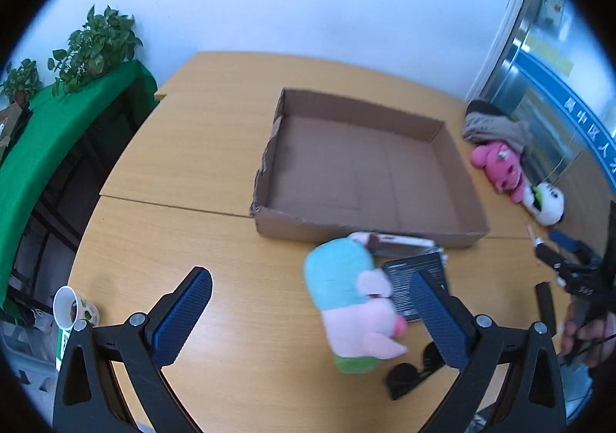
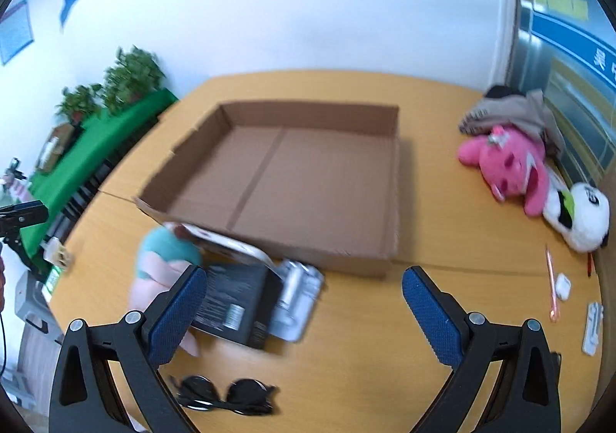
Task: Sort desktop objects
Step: 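Move both grippers toward the teal-and-pink pig plush beside the box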
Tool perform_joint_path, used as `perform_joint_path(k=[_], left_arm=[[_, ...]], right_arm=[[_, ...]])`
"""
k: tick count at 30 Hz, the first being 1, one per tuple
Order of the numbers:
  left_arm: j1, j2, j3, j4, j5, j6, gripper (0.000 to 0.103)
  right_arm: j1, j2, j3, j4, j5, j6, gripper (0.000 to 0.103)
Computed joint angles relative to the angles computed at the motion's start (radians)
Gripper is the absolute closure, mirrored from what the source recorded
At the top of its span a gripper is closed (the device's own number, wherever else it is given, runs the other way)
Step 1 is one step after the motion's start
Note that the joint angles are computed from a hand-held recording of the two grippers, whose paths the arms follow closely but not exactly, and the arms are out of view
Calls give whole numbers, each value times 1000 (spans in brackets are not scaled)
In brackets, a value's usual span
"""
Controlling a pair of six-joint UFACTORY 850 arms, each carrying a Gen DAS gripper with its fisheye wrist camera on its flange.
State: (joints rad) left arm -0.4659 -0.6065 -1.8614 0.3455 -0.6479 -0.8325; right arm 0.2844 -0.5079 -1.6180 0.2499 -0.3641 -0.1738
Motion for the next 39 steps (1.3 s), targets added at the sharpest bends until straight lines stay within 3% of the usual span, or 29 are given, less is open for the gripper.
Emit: perform_joint_path(k=[3,9,21,39], left_arm=[[-28,25,-1,23,-12,-56,1],[-57,60,23,88,28,-153,1],[-52,14,-50,165,28,-156,1],[38,-113,-163,-196,13,209,1]], right_arm=[[12,24,12,142,25,-116,0],[39,38,-5,208,-16,-205,0],[100,-11,-105,62,-110,-81,0],[181,-123,-265,-268,-272,320,0]])
